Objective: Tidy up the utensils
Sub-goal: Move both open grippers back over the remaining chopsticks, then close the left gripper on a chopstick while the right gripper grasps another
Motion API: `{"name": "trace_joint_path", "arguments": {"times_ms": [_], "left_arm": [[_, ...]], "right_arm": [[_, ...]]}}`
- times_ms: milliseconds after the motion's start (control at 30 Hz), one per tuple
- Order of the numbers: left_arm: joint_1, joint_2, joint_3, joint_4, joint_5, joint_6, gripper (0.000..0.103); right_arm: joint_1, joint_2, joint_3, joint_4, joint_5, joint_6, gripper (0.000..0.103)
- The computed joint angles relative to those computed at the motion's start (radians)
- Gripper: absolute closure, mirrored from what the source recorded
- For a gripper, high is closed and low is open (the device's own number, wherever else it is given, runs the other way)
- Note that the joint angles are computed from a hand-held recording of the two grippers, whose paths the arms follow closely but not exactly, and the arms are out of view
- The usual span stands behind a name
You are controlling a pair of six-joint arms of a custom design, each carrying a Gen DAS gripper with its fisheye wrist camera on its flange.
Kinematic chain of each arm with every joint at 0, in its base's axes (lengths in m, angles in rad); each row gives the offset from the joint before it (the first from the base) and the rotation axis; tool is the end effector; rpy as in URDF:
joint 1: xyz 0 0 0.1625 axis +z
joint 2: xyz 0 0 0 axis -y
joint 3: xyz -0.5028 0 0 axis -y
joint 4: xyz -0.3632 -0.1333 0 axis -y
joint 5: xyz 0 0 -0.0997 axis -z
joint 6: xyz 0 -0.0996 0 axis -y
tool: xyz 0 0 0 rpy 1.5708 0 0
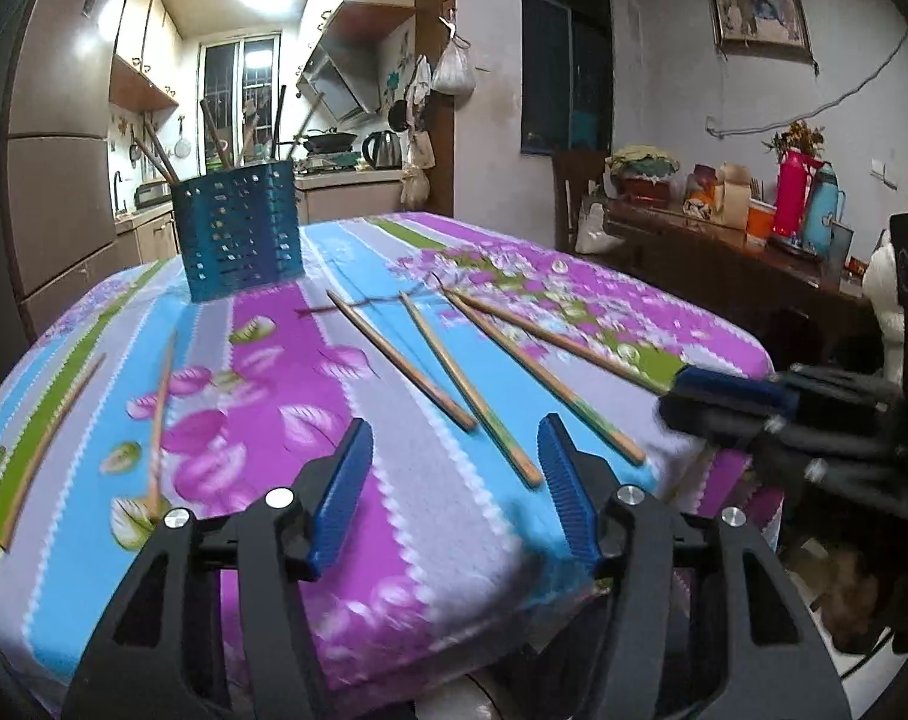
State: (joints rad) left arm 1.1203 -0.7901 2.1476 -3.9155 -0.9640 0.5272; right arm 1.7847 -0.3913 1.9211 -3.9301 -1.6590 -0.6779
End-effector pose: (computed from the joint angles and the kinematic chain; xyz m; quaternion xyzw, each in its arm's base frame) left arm -0.0701 -0.5815 0.2028 0.2697 0.8085 -0.4417 0.2802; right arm 0.2533 -0.5796 -0.0021 0.3783 -0.8326 0.3825 0.1318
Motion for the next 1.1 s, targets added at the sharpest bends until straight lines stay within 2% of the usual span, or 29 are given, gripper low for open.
{"name": "trace_joint_path", "arguments": {"times_ms": [267,333,433,500,733,767,833,900,967,1100], "left_arm": [[-0.002,0.034,0.027,-0.060,0.012,0.006,0.051],[-0.005,0.035,0.025,-0.064,0.011,0.015,0.051],[-0.009,0.043,0.026,-0.056,0.000,0.019,0.057],[-0.011,0.055,0.023,-0.054,-0.004,0.030,0.062],[-0.007,0.080,0.002,-0.044,-0.004,0.037,0.069],[-0.005,0.083,-0.001,-0.041,-0.002,0.036,0.074],[-0.002,0.093,-0.004,-0.063,-0.007,0.047,0.076],[-0.001,0.099,-0.006,-0.076,-0.010,0.053,0.087],[0.001,0.104,-0.010,-0.089,-0.010,0.049,0.092],[0.003,0.106,-0.010,-0.103,-0.013,0.047,0.094]], "right_arm": [[0.004,0.038,-0.042,0.014,-0.040,-0.004,0.081],[0.002,0.042,-0.046,0.015,-0.044,-0.010,0.083],[0.003,0.046,-0.050,0.004,-0.056,-0.019,0.092],[0.002,0.045,-0.050,-0.004,-0.064,-0.016,0.093],[-0.017,0.036,-0.041,-0.005,-0.036,-0.022,0.093],[-0.022,0.034,-0.041,-0.001,-0.025,-0.020,0.093],[-0.028,0.035,-0.038,-0.008,-0.009,-0.025,0.093],[-0.032,0.037,-0.036,-0.019,0.000,-0.030,0.093],[-0.035,0.042,-0.035,-0.035,0.006,-0.039,0.093],[-0.037,0.053,-0.034,-0.067,0.012,-0.039,0.093]]}}
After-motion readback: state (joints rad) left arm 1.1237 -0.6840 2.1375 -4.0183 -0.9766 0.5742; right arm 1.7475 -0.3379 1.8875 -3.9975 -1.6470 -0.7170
